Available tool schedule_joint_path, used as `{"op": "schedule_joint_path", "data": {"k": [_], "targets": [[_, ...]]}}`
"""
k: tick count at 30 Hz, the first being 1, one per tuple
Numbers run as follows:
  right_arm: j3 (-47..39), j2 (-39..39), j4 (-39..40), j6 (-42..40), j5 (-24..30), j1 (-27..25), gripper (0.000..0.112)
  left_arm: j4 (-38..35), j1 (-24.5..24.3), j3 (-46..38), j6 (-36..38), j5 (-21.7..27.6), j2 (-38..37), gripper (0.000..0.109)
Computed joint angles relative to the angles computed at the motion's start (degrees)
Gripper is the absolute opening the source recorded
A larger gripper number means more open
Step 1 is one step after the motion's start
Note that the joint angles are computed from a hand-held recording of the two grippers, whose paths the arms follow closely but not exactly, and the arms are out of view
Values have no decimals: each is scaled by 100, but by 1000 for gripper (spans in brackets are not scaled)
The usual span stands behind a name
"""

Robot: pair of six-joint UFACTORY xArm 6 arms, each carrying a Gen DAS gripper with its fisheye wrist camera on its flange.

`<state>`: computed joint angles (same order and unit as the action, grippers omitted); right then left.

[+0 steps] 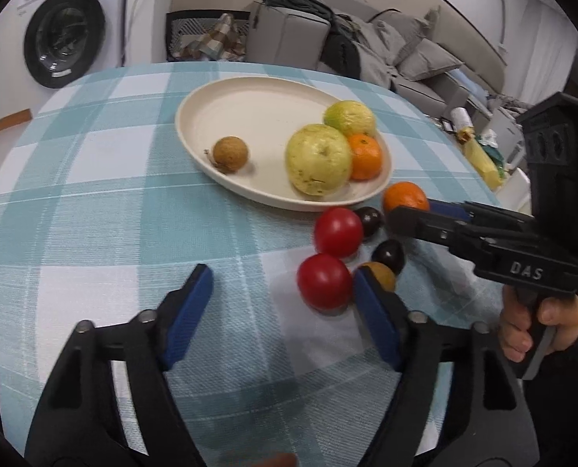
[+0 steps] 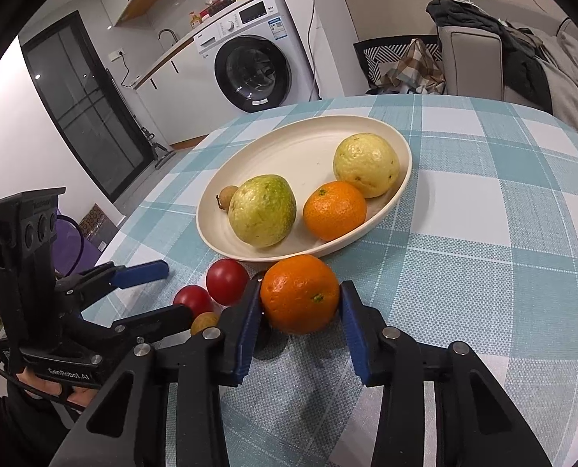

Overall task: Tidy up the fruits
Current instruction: 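Grasp the second orange with the right tool while the left tool grasps a red tomato, then carry the orange and red tomato onto the plate and open both tools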

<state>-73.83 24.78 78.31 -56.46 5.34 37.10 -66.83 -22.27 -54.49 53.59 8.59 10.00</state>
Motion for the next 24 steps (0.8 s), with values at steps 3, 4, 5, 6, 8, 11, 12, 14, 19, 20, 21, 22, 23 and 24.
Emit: {"op": "schedule_joint_path", "data": {"k": [3, 4, 5, 6, 8, 11, 12, 14, 19, 20, 21, 22, 23, 24], "targets": [[6, -11, 72, -51, -1, -7, 41, -280, 27, -32, 375, 297, -36, 46], [9, -17, 87, -57, -4, -9, 41, -365, 55, -42, 476, 469, -54, 41], [15, -26, 116, -80, -8, -7, 41, -402, 74, -45, 538, 603, -71, 33], [16, -30, 128, -89, -7, -9, 41, -476, 71, -40, 656, 681, -94, 26], [12, -26, 141, -99, -14, -8, 41, -602, -20, 6, 857, 559, -147, 26], [12, -33, 162, -115, -14, -14, 41, -662, -65, 29, 924, 501, -176, 26], [9, -30, 165, -119, -16, -15, 41, -711, -65, 31, 966, 497, -184, 26], [9, -29, 160, -121, -29, -13, 41, -793, -79, 38, 1020, 432, -199, 26], [-12, -34, 351, -317, -91, 4, 41, -1097, -83, 21, 1236, 263, -229, 26], [-27, -41, 507, -471, -114, 12, 41, -1229, -92, 19, 1351, 203, -246, 26], [-55, -55, 763, -720, -151, 21, 41, -1327, -94, 12, 1435, 164, -254, 26], [-85, -62, 991, -936, -175, 28, 41, -1433, -96, 1, 1529, 129, -263, 26], [-117, -79, 1284, -1221, -190, 27, 41, -1578, -101, -12, 1657, 83, -277, 26], [-140, -98, 1540, -1465, -194, 22, 41, -1744, -111, -34, 1810, 21, -290, 26]]}}
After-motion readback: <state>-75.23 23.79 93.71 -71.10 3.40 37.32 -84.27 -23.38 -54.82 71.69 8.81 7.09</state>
